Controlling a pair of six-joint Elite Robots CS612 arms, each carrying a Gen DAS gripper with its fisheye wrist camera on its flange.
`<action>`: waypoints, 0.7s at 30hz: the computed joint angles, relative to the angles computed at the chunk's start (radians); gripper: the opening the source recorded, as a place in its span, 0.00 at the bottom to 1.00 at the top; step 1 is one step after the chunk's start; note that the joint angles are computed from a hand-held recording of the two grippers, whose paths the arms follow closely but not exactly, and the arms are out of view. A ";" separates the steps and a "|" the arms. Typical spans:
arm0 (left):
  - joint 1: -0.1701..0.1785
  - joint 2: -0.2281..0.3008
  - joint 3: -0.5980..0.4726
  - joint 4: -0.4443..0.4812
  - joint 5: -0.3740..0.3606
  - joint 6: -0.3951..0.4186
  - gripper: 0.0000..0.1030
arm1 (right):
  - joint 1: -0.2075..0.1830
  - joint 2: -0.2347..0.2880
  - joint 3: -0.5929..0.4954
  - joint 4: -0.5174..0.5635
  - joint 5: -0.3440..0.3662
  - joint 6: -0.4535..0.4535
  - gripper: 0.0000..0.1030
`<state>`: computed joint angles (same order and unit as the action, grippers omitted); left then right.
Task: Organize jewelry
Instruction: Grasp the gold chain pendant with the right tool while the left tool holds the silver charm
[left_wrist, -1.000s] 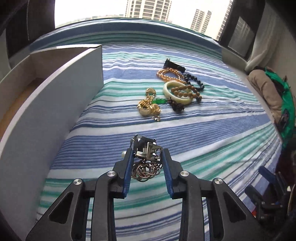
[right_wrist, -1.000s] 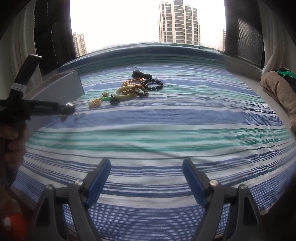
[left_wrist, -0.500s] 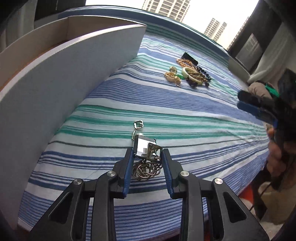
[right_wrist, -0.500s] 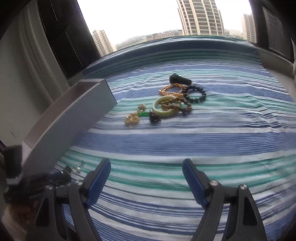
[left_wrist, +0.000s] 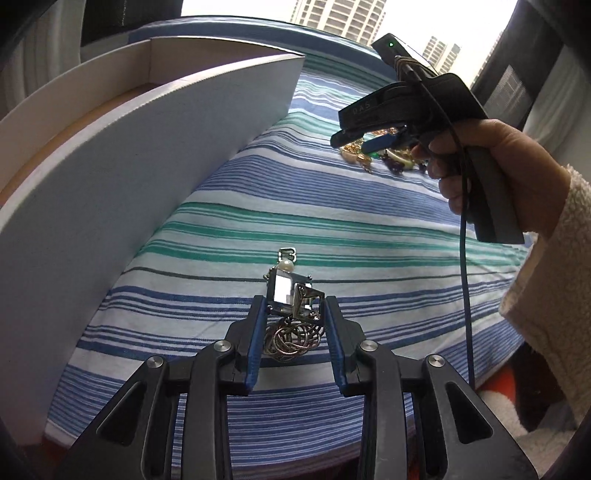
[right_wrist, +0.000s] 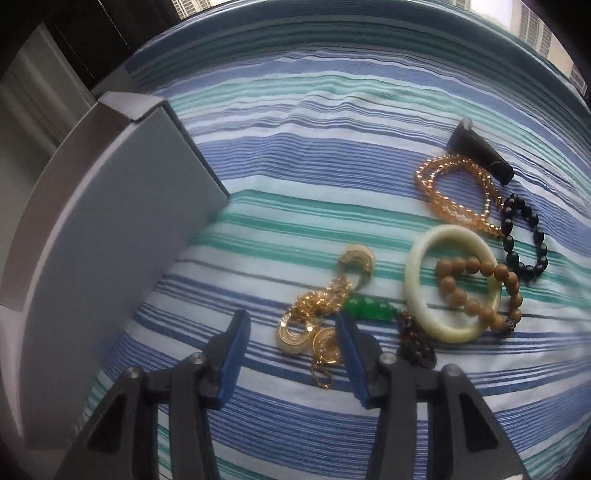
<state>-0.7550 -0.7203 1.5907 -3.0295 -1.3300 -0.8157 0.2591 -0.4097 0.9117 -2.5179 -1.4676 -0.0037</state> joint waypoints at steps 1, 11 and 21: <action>0.001 -0.001 0.001 -0.004 -0.002 0.000 0.30 | 0.007 0.001 -0.004 0.004 -0.030 -0.023 0.43; -0.003 -0.026 0.026 -0.034 0.019 0.012 0.30 | -0.023 -0.098 0.151 -0.104 0.066 -0.046 0.00; -0.006 -0.031 0.035 -0.028 0.020 -0.024 0.30 | -0.017 -0.006 -0.041 0.131 0.040 0.010 0.30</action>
<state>-0.7607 -0.7512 1.6254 -3.0575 -1.3102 -0.8392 0.2426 -0.4159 0.8710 -2.3867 -1.4272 0.0061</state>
